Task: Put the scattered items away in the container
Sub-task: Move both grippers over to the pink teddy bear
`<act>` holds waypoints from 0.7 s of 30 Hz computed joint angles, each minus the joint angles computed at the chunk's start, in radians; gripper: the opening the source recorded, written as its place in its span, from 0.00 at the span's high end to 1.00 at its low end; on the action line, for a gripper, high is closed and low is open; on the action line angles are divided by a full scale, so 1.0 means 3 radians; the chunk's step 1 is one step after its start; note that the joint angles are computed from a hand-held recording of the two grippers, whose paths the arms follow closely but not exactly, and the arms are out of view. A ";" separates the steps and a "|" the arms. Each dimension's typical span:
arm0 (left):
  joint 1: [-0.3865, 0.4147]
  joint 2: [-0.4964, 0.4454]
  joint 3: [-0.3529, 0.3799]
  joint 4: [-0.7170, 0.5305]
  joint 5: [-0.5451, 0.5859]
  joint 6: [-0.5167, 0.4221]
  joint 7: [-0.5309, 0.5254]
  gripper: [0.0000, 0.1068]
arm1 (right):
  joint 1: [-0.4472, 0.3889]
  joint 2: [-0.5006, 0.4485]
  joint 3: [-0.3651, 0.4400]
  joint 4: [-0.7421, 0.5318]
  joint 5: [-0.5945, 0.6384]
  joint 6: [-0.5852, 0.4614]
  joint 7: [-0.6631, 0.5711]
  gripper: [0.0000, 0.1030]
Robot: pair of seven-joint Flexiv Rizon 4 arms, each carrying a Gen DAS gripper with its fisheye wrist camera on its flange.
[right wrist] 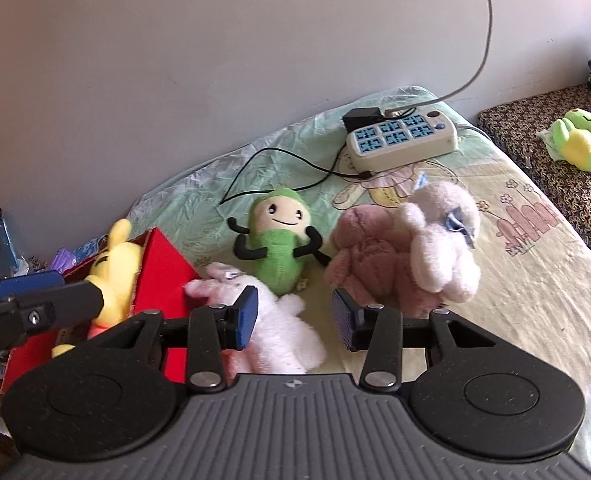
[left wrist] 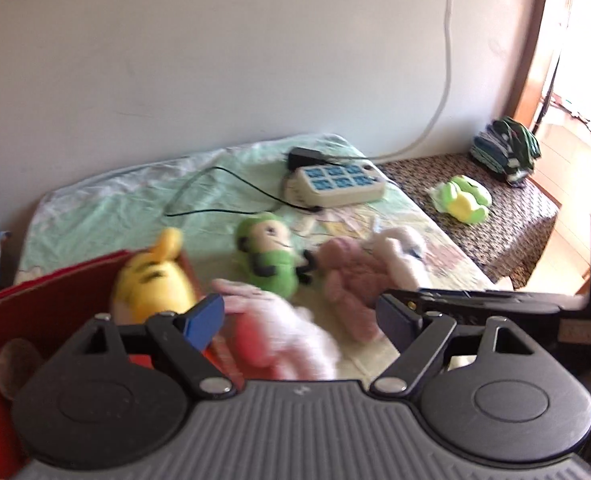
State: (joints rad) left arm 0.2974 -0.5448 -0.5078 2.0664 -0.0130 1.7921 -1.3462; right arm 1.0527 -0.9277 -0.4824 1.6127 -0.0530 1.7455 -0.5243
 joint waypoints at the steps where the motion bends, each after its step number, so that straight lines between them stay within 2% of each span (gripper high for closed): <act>1: -0.0126 -0.0045 0.0061 -0.0050 -0.0032 -0.0026 -0.0015 0.22 | -0.0093 0.0025 0.0079 0.0025 -0.0025 0.0021 -0.0041 0.56; 4: -0.0516 -0.0193 0.0278 -0.0206 -0.0159 -0.0107 -0.0067 0.23 | -0.0375 0.0079 0.0305 0.0093 -0.0068 0.0099 -0.0174 0.56; 8: -0.1274 -0.0366 0.0951 -0.0509 -0.0423 -0.0275 -0.0201 0.23 | -0.0789 0.0098 0.0633 0.0078 -0.0095 0.0120 -0.0320 0.56; 12: -0.1782 -0.0540 0.1452 -0.0785 -0.0639 -0.0526 -0.0412 0.23 | -0.1362 0.0065 0.1194 -0.0081 -0.0262 0.0072 -0.0477 0.56; 14: -0.1972 -0.0626 0.1664 -0.0926 -0.0687 -0.0646 -0.0535 0.23 | -0.1573 0.0027 0.1416 -0.0176 -0.0374 0.0027 -0.0571 0.56; 17: -0.2199 -0.0773 0.1932 -0.1158 -0.0689 -0.0799 -0.0742 0.23 | -0.1992 -0.0053 0.1942 -0.0310 -0.0598 0.0007 -0.0792 0.56; 21: -0.2230 -0.0917 0.2000 -0.1349 -0.0611 -0.0874 -0.0883 0.24 | -0.2516 -0.0267 0.2695 -0.0489 -0.1001 0.0077 -0.1186 0.58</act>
